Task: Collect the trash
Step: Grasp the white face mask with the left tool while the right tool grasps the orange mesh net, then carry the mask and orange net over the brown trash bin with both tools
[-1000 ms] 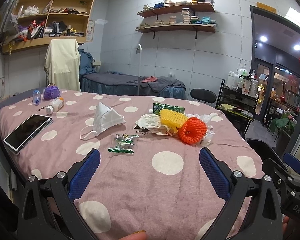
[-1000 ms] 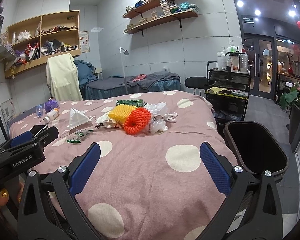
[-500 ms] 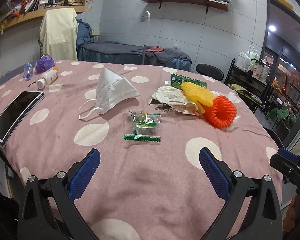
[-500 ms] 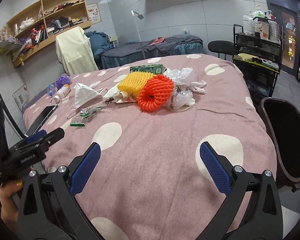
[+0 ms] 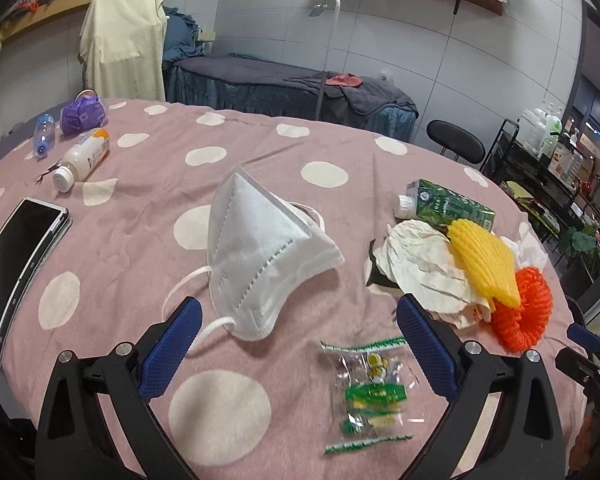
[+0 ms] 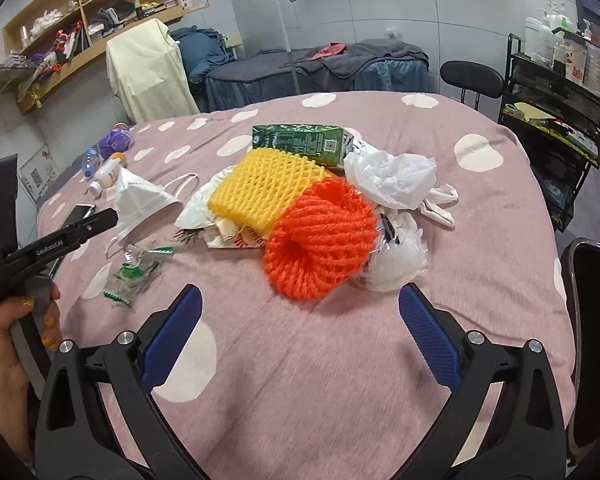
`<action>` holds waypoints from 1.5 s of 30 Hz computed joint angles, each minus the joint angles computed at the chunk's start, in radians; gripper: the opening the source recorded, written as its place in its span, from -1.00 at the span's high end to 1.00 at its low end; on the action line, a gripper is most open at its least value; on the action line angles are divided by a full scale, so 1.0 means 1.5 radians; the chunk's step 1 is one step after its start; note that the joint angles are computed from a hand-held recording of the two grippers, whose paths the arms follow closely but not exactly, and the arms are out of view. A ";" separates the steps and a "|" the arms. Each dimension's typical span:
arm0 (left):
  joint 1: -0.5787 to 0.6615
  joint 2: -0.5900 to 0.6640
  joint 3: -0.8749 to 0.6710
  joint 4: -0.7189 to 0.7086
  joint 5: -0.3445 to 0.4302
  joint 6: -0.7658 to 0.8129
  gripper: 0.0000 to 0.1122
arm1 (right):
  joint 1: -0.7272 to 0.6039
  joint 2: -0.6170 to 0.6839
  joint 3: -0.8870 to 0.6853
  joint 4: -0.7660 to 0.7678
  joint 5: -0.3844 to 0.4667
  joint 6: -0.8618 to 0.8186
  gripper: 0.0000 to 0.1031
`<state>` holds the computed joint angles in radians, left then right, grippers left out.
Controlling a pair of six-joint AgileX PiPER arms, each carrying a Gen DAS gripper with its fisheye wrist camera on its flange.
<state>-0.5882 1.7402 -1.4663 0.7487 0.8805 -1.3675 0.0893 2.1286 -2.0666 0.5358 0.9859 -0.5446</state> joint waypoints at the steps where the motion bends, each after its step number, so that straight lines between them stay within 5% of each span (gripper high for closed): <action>1: 0.011 0.007 -0.010 -0.014 -0.002 0.014 -0.70 | 0.003 0.007 -0.013 -0.011 -0.001 0.004 -0.74; 6: 0.053 0.047 -0.058 -0.062 0.005 0.072 -0.70 | 0.029 0.035 -0.067 -0.081 -0.025 0.014 -0.54; 10: 0.076 0.060 -0.068 -0.100 -0.018 0.095 -0.66 | 0.040 0.079 -0.139 -0.106 0.014 0.024 -0.11; 16: 0.093 0.074 -0.074 -0.144 -0.042 0.125 -0.18 | 0.041 0.100 -0.163 -0.108 0.022 0.026 0.52; 18: 0.099 0.066 -0.056 -0.151 -0.061 0.118 0.11 | 0.040 0.085 -0.138 -0.097 0.006 0.011 0.56; 26: 0.087 0.020 0.004 -0.105 -0.091 0.046 0.70 | 0.030 0.034 -0.053 -0.063 -0.035 -0.027 0.64; 35: 0.003 -0.078 0.090 0.050 -0.085 -0.118 0.81 | -0.008 -0.054 0.068 0.016 -0.069 -0.087 0.65; 45: -0.133 -0.096 0.081 0.156 -0.007 -0.207 0.81 | -0.061 -0.124 0.176 0.100 -0.079 -0.158 0.65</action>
